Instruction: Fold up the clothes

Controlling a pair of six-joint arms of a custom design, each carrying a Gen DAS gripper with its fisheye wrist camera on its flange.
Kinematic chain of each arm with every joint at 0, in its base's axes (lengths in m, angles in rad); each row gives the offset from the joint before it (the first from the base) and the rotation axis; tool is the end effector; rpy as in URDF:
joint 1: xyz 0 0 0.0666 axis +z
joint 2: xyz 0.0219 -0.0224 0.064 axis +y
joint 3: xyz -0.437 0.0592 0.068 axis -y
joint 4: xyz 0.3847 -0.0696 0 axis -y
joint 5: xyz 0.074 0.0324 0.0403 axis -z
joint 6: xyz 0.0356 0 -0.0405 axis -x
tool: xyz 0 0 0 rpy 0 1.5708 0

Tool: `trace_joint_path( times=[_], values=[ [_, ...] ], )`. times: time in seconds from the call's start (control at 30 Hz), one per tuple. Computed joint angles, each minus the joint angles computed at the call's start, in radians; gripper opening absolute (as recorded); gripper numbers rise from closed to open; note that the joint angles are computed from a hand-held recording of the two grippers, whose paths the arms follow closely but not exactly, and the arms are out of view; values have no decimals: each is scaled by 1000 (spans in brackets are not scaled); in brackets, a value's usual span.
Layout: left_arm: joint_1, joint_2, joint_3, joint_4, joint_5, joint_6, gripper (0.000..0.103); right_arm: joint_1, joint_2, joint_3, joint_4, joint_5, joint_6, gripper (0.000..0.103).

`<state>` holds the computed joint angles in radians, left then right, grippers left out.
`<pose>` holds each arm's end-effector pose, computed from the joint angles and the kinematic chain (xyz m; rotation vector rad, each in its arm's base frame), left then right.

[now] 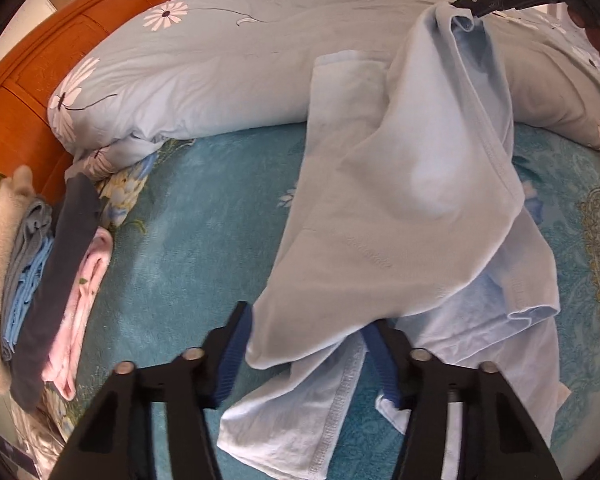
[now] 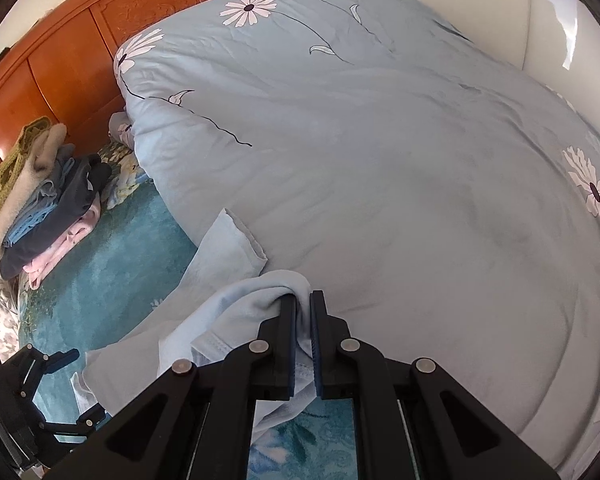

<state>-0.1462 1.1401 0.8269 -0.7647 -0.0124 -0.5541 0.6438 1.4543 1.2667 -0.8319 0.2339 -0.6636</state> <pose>0.3155 -0.0464 0.3409 0.9077 2.4975 0.1515 0.3838 0.2772 0.4082 0.1104 2.5577 0.2015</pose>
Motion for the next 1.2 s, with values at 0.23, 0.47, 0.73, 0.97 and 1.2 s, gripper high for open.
trace_joint_path(
  times=[0.23,0.47,0.73,0.97,1.2],
  values=[
    [93,-4,70,-73,178,204,3,19,-13,9,-10,6,7,6],
    [208,-77,120,-59,235,336,2,54,-41,51,7,39,39,6],
    [317,-176,211,-88,254,354,2,111,-55,170,39,134,164,1],
    [391,-247,206,-130,228,337,2,156,-38,153,36,35,197,1],
    [554,-289,153,-160,272,341,2,217,13,27,2,-63,260,19]
  ],
)
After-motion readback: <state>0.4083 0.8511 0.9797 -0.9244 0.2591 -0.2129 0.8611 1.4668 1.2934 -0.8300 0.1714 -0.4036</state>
